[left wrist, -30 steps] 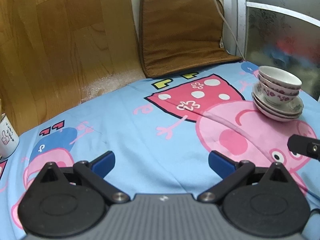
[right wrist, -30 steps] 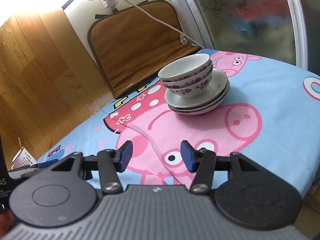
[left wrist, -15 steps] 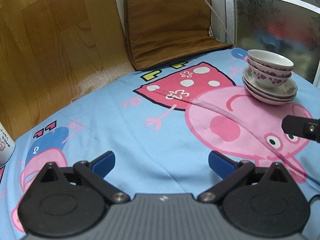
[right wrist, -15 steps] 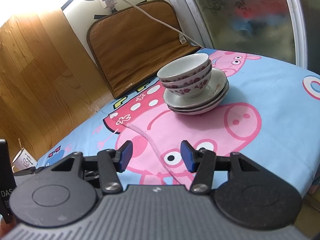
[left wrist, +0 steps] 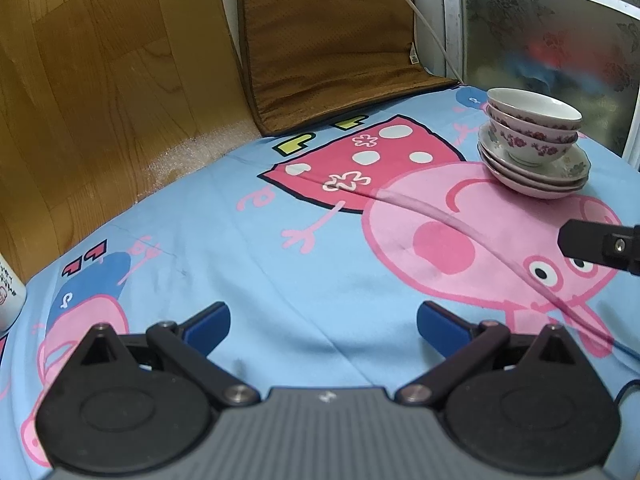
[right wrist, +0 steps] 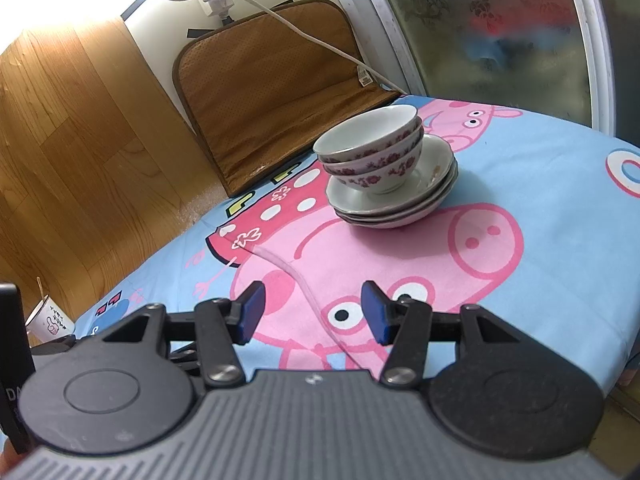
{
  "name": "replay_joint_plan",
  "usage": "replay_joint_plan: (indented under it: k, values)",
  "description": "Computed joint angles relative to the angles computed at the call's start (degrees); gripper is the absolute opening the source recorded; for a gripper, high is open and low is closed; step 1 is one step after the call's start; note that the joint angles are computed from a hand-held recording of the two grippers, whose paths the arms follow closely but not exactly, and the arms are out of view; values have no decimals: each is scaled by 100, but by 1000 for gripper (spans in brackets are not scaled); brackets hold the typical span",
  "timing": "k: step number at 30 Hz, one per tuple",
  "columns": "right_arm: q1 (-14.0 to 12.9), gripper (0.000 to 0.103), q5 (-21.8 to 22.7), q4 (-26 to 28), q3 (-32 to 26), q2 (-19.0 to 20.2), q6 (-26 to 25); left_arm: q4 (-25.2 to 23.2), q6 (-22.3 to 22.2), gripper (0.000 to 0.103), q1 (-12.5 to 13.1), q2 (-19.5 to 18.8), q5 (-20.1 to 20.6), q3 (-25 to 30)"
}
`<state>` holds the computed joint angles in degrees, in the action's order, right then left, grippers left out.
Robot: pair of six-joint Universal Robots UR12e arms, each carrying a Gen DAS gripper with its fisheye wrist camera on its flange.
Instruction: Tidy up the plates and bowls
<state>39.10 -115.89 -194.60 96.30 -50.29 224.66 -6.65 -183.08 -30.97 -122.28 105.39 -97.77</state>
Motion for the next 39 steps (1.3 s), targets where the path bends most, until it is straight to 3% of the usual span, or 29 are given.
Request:
replay_joint_plan:
  k: [39]
  values:
    - [-12,56,43,9,10,18,76,-24,68,103,-20,-10,18,8]
